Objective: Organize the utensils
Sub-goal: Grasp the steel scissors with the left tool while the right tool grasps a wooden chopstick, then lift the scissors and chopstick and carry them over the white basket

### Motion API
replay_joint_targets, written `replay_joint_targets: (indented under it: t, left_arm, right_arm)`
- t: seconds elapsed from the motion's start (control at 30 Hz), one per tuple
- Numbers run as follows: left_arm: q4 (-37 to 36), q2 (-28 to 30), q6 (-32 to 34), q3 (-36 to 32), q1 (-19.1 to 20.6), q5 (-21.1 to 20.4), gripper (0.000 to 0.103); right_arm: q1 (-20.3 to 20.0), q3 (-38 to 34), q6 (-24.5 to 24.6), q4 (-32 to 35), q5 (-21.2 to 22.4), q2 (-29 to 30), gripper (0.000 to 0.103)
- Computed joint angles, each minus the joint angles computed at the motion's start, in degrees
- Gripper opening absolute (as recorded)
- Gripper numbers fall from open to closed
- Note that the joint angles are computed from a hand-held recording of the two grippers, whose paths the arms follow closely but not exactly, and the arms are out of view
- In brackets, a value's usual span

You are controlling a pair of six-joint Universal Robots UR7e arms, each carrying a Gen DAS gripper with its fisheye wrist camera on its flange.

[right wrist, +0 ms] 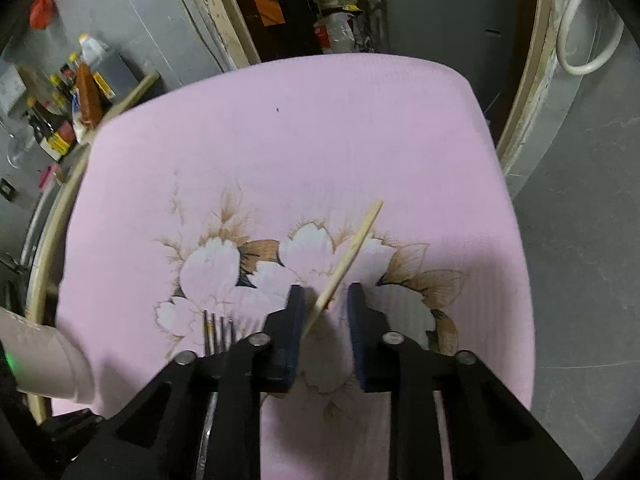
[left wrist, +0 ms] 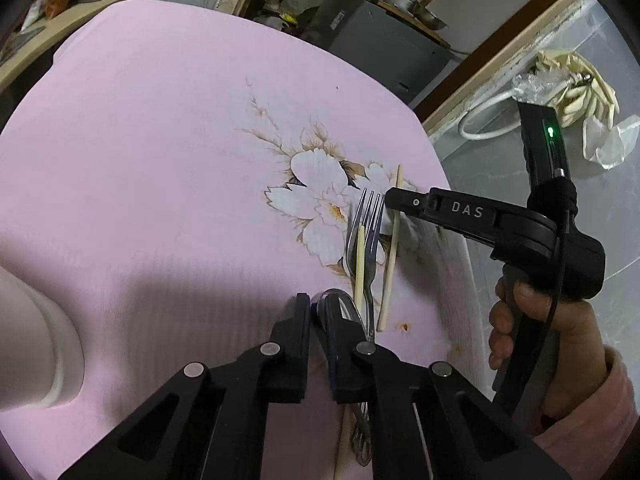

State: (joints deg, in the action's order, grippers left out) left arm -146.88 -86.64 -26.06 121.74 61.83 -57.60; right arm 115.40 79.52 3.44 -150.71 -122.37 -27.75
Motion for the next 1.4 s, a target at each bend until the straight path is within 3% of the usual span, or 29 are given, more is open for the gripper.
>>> replay_joint_targets:
  t: [0.13,0.17,0.3,0.53,0.87,1.1,1.4]
  left_arm:
    - [1.01,-0.17,0.22,-0.03,-1.21,1.51,0.005]
    - [1.1,-0.4,0.25,0.04,-1.46,1.71,0.005]
    - [0.69,-1.66,0.78,0.49,-3.41,3.47,0.005]
    - [1.95,-3.98,2.46,0.1,-5.68,5.27,0.005]
    - [3.16,-8.54,3.76,0.86,-9.87,7.98,0.005]
    - [8.49,-12.84,4.23,-0.76,-14.88,12.15,0.005]
    - [18.37,-20.48,4.29,-4.52,-21.31,19.87,0.005]
  right_arm:
    - [-1.31,1.97,3.25,-0.35,4.52,-2.06,0.008]
    - [-1.77,3.2,4.12,-1.44,6.34,-2.89,0.004]
    - [-2.6,9.48,6.38,-8.23,11.15,-6.57,0.004]
    - [-2.14,14.6,9.42,-10.18,13.66,-10.04,0.004]
    - [0.65,24.21,5.79,-27.22,20.47,-14.45,0.004]
    - [5.67,23.84,2.25,-41.67,20.46,-13.67,0.004]
    - [11.83,17.21,-0.63,-46.95,18.86,-9.92,0.004]
